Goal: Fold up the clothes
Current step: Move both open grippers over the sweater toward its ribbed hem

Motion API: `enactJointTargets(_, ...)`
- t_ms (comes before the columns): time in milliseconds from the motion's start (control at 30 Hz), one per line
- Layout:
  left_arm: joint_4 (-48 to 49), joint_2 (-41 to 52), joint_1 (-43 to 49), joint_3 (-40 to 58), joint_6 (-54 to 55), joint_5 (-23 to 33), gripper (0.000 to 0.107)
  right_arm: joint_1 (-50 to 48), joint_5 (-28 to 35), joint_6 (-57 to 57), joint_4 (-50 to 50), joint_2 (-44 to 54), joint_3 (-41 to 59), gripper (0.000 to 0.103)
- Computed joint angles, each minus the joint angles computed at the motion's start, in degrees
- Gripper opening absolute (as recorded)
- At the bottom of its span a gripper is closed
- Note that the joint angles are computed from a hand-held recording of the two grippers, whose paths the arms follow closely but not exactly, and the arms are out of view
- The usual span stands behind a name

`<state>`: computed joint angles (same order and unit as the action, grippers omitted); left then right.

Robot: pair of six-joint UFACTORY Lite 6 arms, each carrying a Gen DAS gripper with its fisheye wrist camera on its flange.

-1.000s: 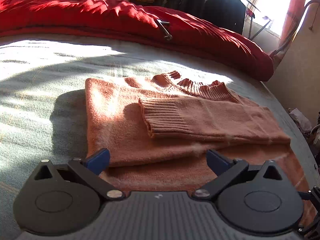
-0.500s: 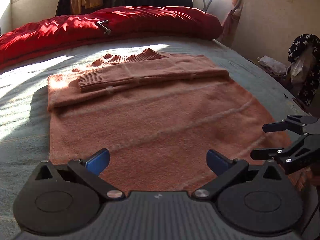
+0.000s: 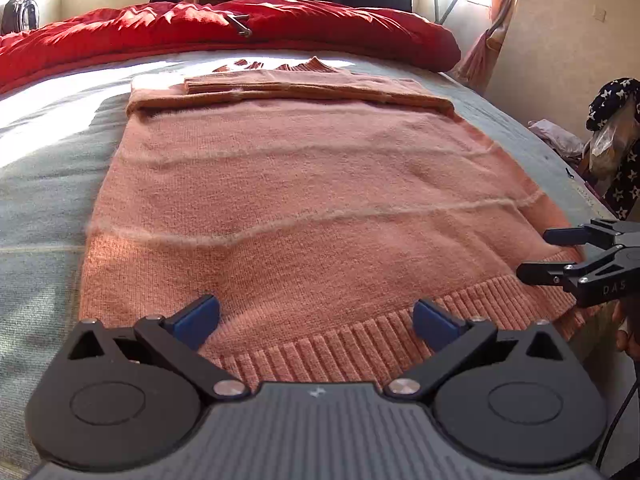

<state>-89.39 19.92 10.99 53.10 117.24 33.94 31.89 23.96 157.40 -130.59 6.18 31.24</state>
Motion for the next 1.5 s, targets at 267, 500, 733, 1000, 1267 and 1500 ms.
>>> enactJointTargets(267,-9.58,-0.97,2.74,-5.53,15.11,4.54,0.102,3.31,2.74,0.62,2.22,-5.58,-6.73,0.103)
enactJointTargets(500,-14.86,-10.67,-0.68,-11.86,16.85,-2.4,0.102,5.6,3.28,-4.97,8.79,-13.6,-12.21,0.103)
enactJointTargets(733,-12.31,-11.35,-5.0,-11.36,13.99,-1.41,0.102,3.72,2.05,-1.52,5.04,-11.84,-8.66,0.103)
enactJointTargets(1000,-16.18,-9.48,-7.09,-12.41,18.0,-5.52,0.102,5.68,4.61,2.95,1.64,-5.74,-7.86,0.103)
enactJointTargets(1267,-12.22,-8.37,-6.2,-10.57,13.09,-5.2,0.102,5.96,5.32,3.55,1.74,-5.38,-7.98,0.103)
enactJointTargets(1500,-11.0,-7.5,-5.95,-9.49,11.59,-5.34,0.102,6.36,5.42,2.27,3.53,-4.78,-7.35,0.103)
